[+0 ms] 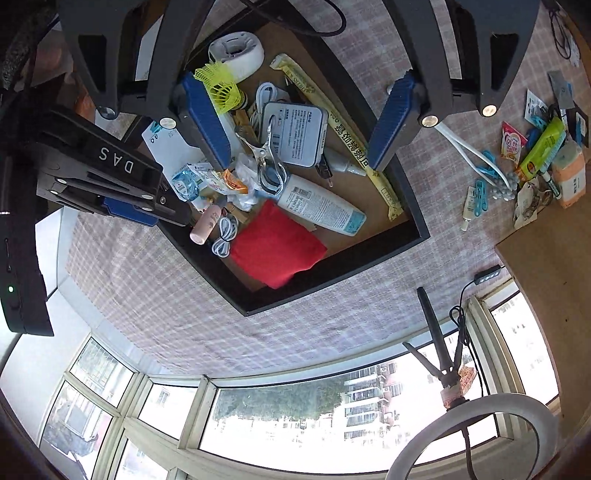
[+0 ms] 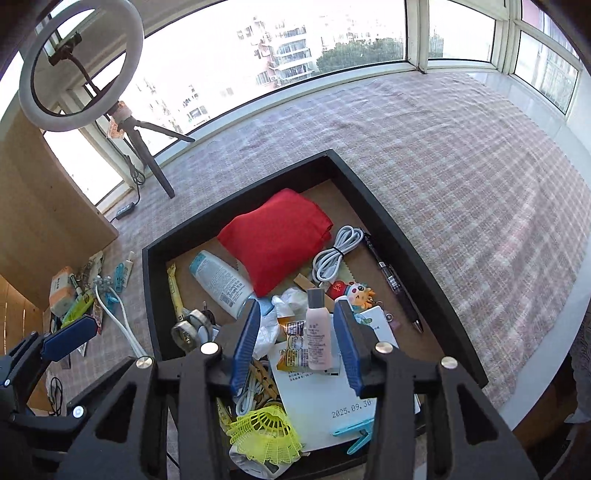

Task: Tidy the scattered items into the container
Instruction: 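Carry clip and lotion bottle into the black tray and open both grippers, then move both grippers back over the pile toward the white curved stick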

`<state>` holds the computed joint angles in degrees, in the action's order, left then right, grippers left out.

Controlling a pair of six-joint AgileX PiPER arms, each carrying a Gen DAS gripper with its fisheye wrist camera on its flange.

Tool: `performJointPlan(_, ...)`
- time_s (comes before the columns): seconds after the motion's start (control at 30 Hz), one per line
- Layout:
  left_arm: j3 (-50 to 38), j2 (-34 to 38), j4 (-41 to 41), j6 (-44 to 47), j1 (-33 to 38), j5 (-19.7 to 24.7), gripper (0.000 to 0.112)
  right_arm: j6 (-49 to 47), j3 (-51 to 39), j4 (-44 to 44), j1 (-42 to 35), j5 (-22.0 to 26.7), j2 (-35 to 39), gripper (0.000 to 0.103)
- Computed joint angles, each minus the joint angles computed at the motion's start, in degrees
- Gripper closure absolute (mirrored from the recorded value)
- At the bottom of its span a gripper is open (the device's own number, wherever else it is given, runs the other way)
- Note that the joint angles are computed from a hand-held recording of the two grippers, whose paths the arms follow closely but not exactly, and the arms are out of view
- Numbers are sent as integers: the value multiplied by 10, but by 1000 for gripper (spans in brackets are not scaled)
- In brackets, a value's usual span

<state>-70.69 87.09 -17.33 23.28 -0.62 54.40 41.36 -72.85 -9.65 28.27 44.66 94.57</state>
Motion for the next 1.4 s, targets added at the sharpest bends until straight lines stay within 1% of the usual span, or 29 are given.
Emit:
performJointPlan(0.2,14,1,9,27,87,-3,39,15,-17,-17,40,5,8,62)
performJointPlan(0.27,24,-3,12,49,128,-7,39,25,-30,-28,60,12,17,60)
performJointPlan(0.3,30,-4,14,59,150,-9,39,28,-38,-32,70,16,23,58)
performJointPlan(0.43,44,-4,8,106,250,-7,39,29,-61,-25,108,20,40,57)
performJointPlan(0.53,54,-4,-4,153,329,-11,39,51,-86,-47,149,31,58,56)
performJointPlan(0.57,57,-4,-6,169,353,-13,39,60,-95,-56,164,37,65,55)
performJointPlan(0.6,59,-3,-8,185,377,-13,39,67,-105,-64,179,43,73,50)
performJointPlan(0.63,59,0,-10,199,401,-14,38,74,-115,-71,193,47,81,48)
performJointPlan(0.73,54,9,-21,243,472,-11,38,96,-150,-92,234,60,109,48)
performJointPlan(0.83,41,19,-29,274,526,-12,37,127,-188,-114,274,72,138,47)
performJointPlan(0.93,16,35,-38,293,568,-9,37,133,-231,-106,299,78,168,46)
performJointPlan(1.03,-8,51,-45,311,597,3,37,143,-272,-107,324,85,197,45)
performJointPlan(1.17,-22,62,-59,331,624,-1,37,143,-346,-131,357,126,247,44)
performJointPlan(1.27,-33,75,-71,339,642,7,36,145,-392,-148,374,157,277,44)
performJointPlan(1.33,-33,80,-76,340,651,7,36,146,-407,-154,380,164,289,44)
performJointPlan(1.4,-30,82,-80,340,660,3,36,149,-411,-152,383,161,296,43)
